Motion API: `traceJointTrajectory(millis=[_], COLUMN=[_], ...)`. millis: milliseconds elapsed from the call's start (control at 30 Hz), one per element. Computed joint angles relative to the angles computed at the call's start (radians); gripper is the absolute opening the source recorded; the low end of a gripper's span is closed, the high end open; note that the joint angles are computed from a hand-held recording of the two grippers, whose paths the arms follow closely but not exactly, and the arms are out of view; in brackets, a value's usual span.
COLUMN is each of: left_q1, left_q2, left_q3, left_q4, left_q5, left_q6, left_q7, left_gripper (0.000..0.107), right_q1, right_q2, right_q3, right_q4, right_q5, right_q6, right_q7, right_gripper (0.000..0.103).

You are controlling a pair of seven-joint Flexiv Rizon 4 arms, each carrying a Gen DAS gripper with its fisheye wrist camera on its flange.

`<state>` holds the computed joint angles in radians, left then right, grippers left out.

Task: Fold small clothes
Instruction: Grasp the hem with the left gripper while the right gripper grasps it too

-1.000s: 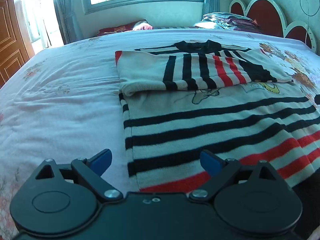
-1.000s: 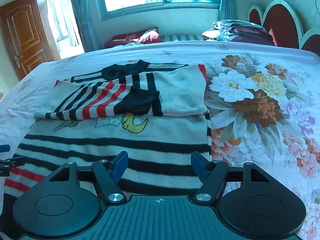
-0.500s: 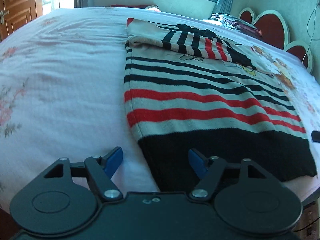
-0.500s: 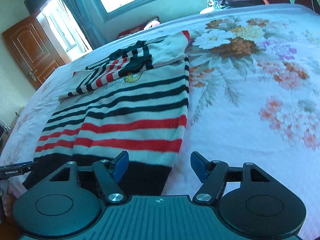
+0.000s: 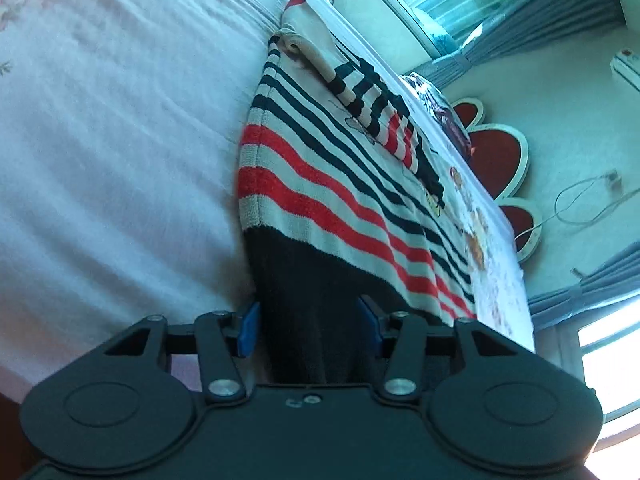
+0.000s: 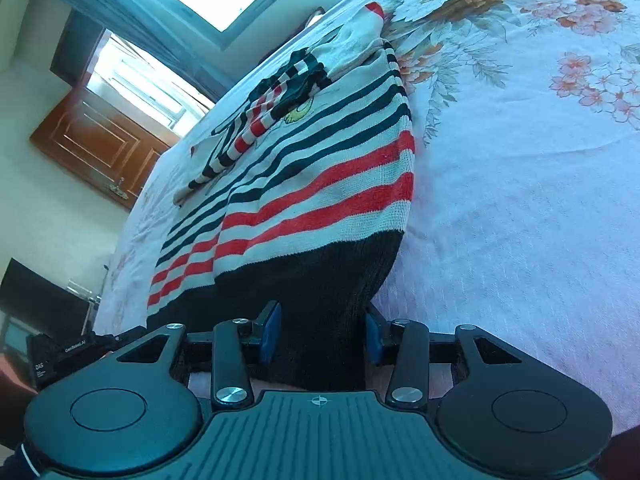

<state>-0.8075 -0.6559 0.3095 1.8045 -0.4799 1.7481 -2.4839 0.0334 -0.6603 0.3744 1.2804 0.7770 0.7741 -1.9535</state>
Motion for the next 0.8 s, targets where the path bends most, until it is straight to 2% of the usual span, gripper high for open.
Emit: traceJointTrajectory(millis=[33, 67, 100, 167, 200, 233, 267, 300, 333, 400, 433, 567, 700, 800], left_q1=[0.006, -0.015, -0.064, -0.203, -0.254, -0.279, -0.292, -0.295, -0.278, -0.254, -0.26, -0.29, -0.26, -0.161], left_q2=[-0.007, -0.013, -0.028, -0.076, -0.089, -0.082, -0.082, -0.085, -0.084, -0.086, -0.091, -0.101, -0.111, -0.123], left_q3=[-0.005, 0.023, 0.083, 0.246, 0.327, 0.392, 0.424, 0.423, 0.39, 0.367, 0.376, 0.441, 0.481, 0.451], left_q4=[-0.005, -0.016, -0.027, -0.039, -0.046, -0.058, -0.074, -0.076, -0.066, -0.061, -0.061, -0.081, -0.126, -0.206], left_q5=[-0.018, -0.051, -0.077, -0.133, -0.094, 0.011, 0.053, 0.03, -0.016, 0.041, 0.044, 0.099, 0.15, 0.186], left_q6=[0.002, -0.038, -0.052, -0.009, -0.039, -0.118, -0.19, -0.227, -0.238, -0.2, -0.193, -0.189, -0.156, -0.119], left_q7=[0.014, 0.046, 0.042, 0.008, -0.048, -0.129, -0.146, -0.114, -0.075, -0.158, -0.186, -0.242, -0.279, -0.262], left_gripper=[0.028, 0.005, 0.005, 0.005, 0.005, 0.005, 0.005, 0.005, 0.006, 0.005, 0.005, 0.005, 0.005, 0.005], right_q1=[0.004, 0.006, 0.0, -0.035, -0.057, -0.072, -0.08, -0.074, -0.06, -0.004, 0.005, -0.03, 0.008, 0.058], right_q2=[-0.013, -0.022, -0.025, -0.009, 0.004, 0.013, 0.017, 0.015, 0.007, -0.016, -0.016, -0.023, -0.075, -0.146], right_q3=[-0.004, -0.007, 0.001, 0.031, 0.047, 0.054, 0.054, 0.041, 0.021, -0.037, -0.042, 0.01, 0.007, -0.003], right_q4=[-0.018, -0.032, -0.038, -0.039, -0.038, -0.037, -0.037, -0.037, -0.043, -0.056, -0.051, -0.08, -0.208, -0.359], right_q5=[-0.003, -0.008, 0.0, 0.046, 0.077, 0.102, 0.122, 0.122, 0.102, 0.001, -0.022, 0.05, 0.043, 0.004], right_q6=[-0.013, -0.022, -0.016, -0.002, 0.003, 0.006, 0.012, 0.013, -0.002, -0.046, -0.043, -0.008, 0.033, 0.058], right_q7=[0.02, 0.033, 0.011, -0.06, -0.102, -0.136, -0.16, -0.158, -0.131, -0.038, -0.034, -0.084, -0.083, -0.042], right_gripper=[0.025, 0.005, 0.004, 0.004, 0.004, 0.004, 0.004, 0.004, 0.004, 0.004, 0.004, 0.004, 0.004, 0.004])
